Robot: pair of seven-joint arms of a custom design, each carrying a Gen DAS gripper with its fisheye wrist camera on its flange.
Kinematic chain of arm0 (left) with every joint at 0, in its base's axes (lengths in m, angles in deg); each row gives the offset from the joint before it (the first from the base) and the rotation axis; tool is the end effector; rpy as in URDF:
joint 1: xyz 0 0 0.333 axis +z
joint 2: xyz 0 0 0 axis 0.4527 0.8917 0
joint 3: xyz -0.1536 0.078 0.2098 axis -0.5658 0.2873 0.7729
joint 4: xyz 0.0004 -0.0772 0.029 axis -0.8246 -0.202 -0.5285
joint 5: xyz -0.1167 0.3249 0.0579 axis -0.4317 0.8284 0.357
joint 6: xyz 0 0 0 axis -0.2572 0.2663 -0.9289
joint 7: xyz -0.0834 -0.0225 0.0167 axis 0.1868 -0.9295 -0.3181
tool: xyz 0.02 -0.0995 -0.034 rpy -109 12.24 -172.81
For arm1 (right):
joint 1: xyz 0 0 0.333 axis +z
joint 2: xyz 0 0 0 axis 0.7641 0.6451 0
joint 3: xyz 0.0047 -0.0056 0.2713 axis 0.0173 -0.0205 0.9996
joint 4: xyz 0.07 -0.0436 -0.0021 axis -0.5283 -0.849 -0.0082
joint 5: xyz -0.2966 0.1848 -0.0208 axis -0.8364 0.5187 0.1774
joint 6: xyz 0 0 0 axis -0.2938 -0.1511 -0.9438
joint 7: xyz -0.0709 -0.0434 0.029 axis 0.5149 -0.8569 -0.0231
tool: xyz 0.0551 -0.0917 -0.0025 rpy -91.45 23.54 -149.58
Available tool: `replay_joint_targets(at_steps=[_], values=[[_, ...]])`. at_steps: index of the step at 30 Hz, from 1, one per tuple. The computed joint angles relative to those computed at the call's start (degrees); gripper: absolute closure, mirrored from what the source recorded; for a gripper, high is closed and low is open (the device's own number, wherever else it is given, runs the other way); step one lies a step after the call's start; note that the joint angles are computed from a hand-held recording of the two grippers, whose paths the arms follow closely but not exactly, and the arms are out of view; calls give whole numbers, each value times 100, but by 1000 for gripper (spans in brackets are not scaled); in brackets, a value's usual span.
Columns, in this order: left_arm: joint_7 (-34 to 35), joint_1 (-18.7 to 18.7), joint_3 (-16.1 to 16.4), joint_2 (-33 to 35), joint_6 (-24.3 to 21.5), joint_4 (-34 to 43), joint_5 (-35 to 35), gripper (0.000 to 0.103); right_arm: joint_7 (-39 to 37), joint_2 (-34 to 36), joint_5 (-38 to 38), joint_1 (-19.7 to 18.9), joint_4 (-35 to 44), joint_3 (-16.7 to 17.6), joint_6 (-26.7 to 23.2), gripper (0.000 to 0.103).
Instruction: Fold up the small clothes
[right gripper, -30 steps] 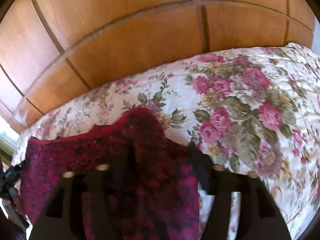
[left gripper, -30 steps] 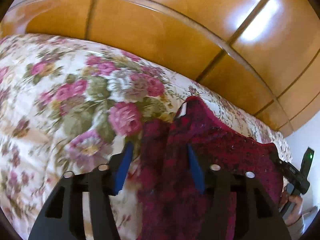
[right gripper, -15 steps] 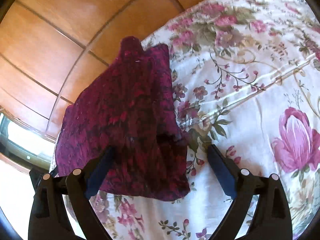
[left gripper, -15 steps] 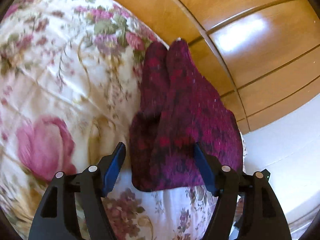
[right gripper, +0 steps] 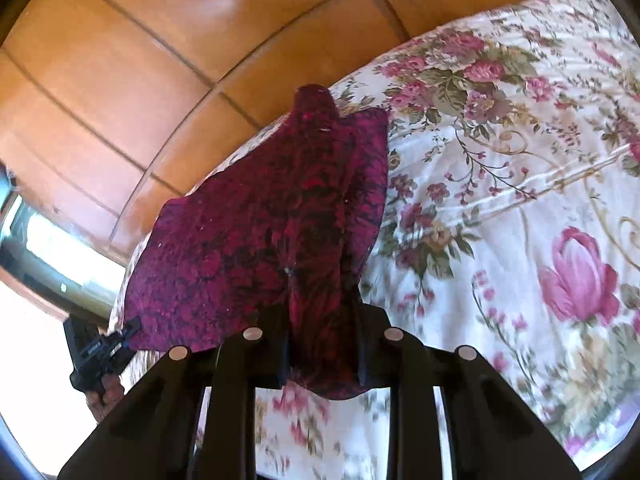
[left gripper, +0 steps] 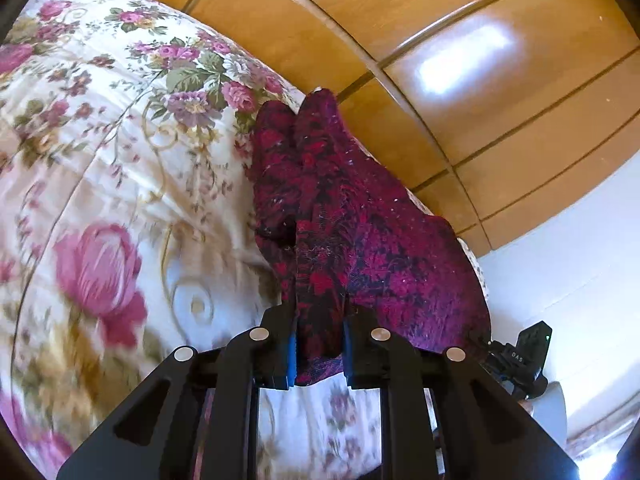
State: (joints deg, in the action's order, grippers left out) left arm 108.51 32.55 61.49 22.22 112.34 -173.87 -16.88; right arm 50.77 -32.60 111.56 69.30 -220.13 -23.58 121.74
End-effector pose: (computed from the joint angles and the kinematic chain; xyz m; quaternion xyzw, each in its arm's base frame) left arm 0.4536 0.0591 0.4715 0.6523 -0.5845 0.4771 0.0721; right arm 0.4089 0.0801 0.5559 -0.5372 0.7225 0.0290 0.4343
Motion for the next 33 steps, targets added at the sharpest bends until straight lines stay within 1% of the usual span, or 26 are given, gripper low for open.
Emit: replay_joint_targets(at_steps=[3, 5, 7, 8, 9, 10, 11, 12, 13, 14, 15, 17, 18, 21, 23, 24, 25, 26, 27, 28, 29, 31, 33], values=[[-43, 67, 66, -563, -172, -525, 210, 88, 158, -539, -236, -120, -341, 105, -358, 81], [-107, 78, 108, -905, -212, -855, 394, 88, 260, -797, -347, -153, -528, 108, -585, 81], [-160, 78, 164, -1207, -252, -1150, 603, 83, 357, -1002, -502, -212, -701, 137, -775, 81], [-244, 92, 150, -1312, -164, -1241, 706, 81, 400, -1041, -577, -238, -726, 152, -823, 79], [-248, 60, 203, -1339, -141, -1269, 718, 80, 444, -1104, -603, -254, -772, 156, -809, 72], [-208, 14, 302, -1292, -204, -1212, 698, 80, 450, -1119, -576, -239, -770, 108, -756, 69], [-192, -10, 346, -1248, -189, -1144, 659, 80, 549, -1094, -669, -321, -709, 142, -742, 62], [-163, -23, 356, -1215, -82, -1061, 592, 80, 660, -1082, -793, -428, -663, 220, -635, 48], [-109, -52, 370, -1127, -5, -919, 537, 80, 675, -1051, -846, -436, -620, 230, -494, 44], [-81, -77, 366, -1026, 54, -790, 511, 80, 669, -959, -907, -437, -528, 221, -360, 43], [-110, -89, 297, -886, 215, -610, 527, 80, 693, -861, -977, -446, -429, 216, -299, 43], [-139, -147, 206, -541, 400, -233, 575, 80, 711, -433, -1073, -433, -80, 190, -93, 43], [-208, -169, 136, -315, 510, 3, 620, 80, 770, -176, -1188, -483, 133, 230, -30, 43], [-374, -192, 24, 339, 515, 692, 707, 80, 817, 504, -1308, -489, 745, 205, -48, 43], [-505, -154, -92, 693, 477, 1089, 783, 80, 869, 1043, -1453, -540, 1272, 260, -157, 45], [-552, -139, -153, 944, 421, 1353, 821, 80, 941, 1257, -1572, -595, 1524, 305, -324, 49], [-667, -106, -243, 1002, 443, 1417, 914, 80, 1007, 1521, -1707, -648, 1820, 346, -560, 51], [-740, -87, -310, 1176, 391, 1600, 1001, 80, 943, 1722, -1729, -653, 2033, 358, -708, 62], [-741, -60, -366, 1240, 385, 1665, 1008, 80, 823, 1826, -1699, -657, 2120, 364, -742, 75], [-767, -47, -440, 1275, 486, 1692, 1072, 88, 931, 1903, -1970, -729, 2228, 467, -806, 77], [-756, -43, -507, 1288, 647, 1704, 1151, 91, 931, 1908, -2060, -752, 2263, 510, -801, 83], [-573, -36, -548, 1217, 825, 1657, 988, 92, 898, 1818, -2124, -771, 2237, 561, -540, 85], [-639, -61, -615, 1214, 1104, 1655, 1095, 92, 1072, 1802, -2426, -843, 2281, 655, -346, 85]])
